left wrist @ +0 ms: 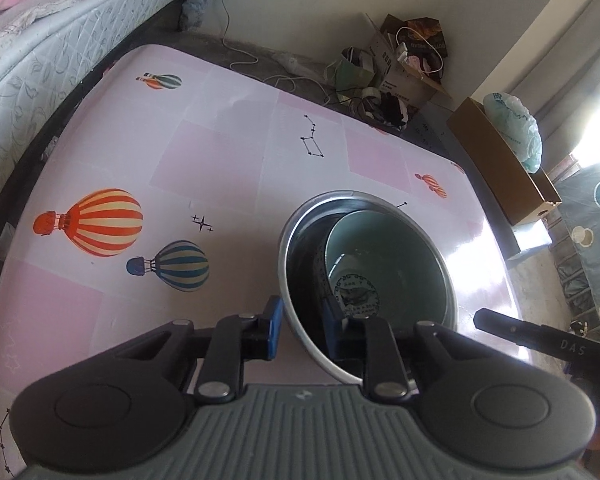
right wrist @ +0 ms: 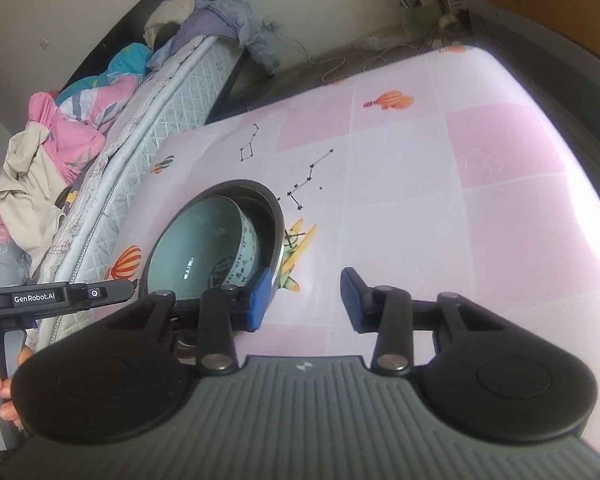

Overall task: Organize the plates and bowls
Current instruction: 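Grasp the steel bowl rim with the left tool while the right tool grips it, then carry the steel bowl with both tools over the plate in the basin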

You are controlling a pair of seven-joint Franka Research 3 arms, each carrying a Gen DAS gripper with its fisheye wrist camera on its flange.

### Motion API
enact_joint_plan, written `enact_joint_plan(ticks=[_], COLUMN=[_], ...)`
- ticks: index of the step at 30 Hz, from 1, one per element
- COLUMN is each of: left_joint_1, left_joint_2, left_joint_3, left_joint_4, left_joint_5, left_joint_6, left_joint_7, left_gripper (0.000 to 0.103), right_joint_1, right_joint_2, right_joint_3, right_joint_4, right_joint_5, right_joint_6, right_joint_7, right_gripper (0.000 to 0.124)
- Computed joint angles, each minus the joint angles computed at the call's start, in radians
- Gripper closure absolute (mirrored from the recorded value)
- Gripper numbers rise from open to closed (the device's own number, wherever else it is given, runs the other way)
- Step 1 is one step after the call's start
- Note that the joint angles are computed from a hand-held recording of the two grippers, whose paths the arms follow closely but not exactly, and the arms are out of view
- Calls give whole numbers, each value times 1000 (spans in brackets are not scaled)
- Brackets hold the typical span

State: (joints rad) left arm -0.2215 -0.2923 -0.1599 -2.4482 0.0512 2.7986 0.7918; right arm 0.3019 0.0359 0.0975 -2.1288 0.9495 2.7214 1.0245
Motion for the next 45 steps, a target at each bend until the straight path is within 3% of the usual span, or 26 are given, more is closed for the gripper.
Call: enact_joint_plan(ticks=[8, 16, 28, 45], left_joint_1=[9, -11, -15, -16], left_joint_2=[21, 51, 85, 101], left_joint_3=[-1, 22, 22, 26], left_joint_4=[12, 25, 36, 29], left_joint_5=[-1, -79, -178, -243], left_joint_6=[-22, -27, -6, 20], left_joint_7=[-18, 34, 78, 100], left_gripper=[78, 76, 89, 90], right_joint_1=[-12, -14, -17, -19], right_joint_2=[41, 59, 71, 147], right_joint_3=[2, 11, 11, 33], right_joint_4=[36, 57, 81, 161], right_joint_5=[-12, -22, -62, -115], right_joint_6=[-49, -51, -72, -100], right_joint_7=[28, 39, 72, 164], right_gripper=[85, 83, 86, 108])
